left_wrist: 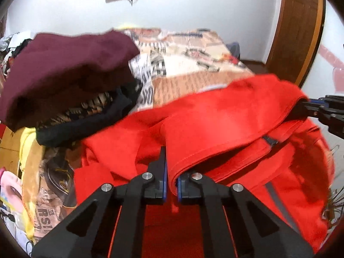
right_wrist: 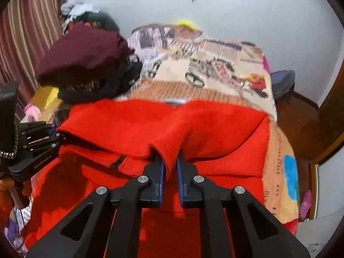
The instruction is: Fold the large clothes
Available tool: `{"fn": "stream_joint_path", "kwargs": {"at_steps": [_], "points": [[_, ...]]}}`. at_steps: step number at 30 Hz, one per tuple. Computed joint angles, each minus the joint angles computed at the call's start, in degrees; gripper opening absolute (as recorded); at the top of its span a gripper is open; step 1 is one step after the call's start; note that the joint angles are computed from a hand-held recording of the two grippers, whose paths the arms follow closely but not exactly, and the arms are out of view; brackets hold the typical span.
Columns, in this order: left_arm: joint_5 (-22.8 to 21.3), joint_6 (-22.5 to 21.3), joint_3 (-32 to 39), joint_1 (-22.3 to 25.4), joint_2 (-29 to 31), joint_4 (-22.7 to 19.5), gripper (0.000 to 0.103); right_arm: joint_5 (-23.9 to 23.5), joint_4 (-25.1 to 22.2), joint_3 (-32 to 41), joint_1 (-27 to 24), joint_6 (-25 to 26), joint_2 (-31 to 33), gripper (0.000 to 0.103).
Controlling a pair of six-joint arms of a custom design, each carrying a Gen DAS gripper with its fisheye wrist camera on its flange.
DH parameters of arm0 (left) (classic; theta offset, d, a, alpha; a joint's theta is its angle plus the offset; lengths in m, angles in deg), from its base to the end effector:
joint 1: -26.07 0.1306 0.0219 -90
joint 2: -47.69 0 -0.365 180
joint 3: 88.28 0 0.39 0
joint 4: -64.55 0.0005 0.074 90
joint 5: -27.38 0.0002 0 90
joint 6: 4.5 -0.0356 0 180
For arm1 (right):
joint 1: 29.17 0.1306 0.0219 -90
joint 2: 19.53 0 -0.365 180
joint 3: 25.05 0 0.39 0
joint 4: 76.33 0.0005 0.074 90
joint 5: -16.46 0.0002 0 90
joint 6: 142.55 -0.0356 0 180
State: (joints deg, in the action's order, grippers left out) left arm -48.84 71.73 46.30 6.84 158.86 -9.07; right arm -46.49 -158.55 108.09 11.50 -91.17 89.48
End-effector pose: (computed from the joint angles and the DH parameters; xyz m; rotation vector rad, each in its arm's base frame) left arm 0.5456 -0.1998 0.5424 0.7950 2.3084 -0.3364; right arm 0.4299 0.3474 0.5453 0.1232 2.4249 -0.0068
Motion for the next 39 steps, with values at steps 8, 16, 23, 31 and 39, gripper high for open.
{"fn": "stream_joint_path", "kwargs": {"at_steps": [8, 16, 23, 31, 39], "points": [[4.4, -1.9, -2.2, 1.3, -5.7, -0.2, 0.005, 3.0, 0.1, 0.1, 3.5, -1.5, -3.5, 0.007], [1.6, -4.4, -11.1, 1.2, -9.6, -1.9, 0.007, -0.1, -0.5, -7.2, 5.4, -6.4, -5.9, 0.007], [-2.2, -4.7, -16.9, 0.2, -11.8, -1.7, 0.019, -3.9, 2.8, -14.3, 5.4, -9.8, -9.1, 0.007], [0.0, -7.2, -16.5, 0.9, -15.4, -1.0, 0.048, 0.4, -1.6, -8.9, 7.7, -6.2, -8.8, 0.008], [2.4, -0.7, -5.1, 1.4, -9.3, 1.1, 0.053, 6.1, 1.2, -2.4, 5.6, -2.2, -6.3, 0.045]]}}
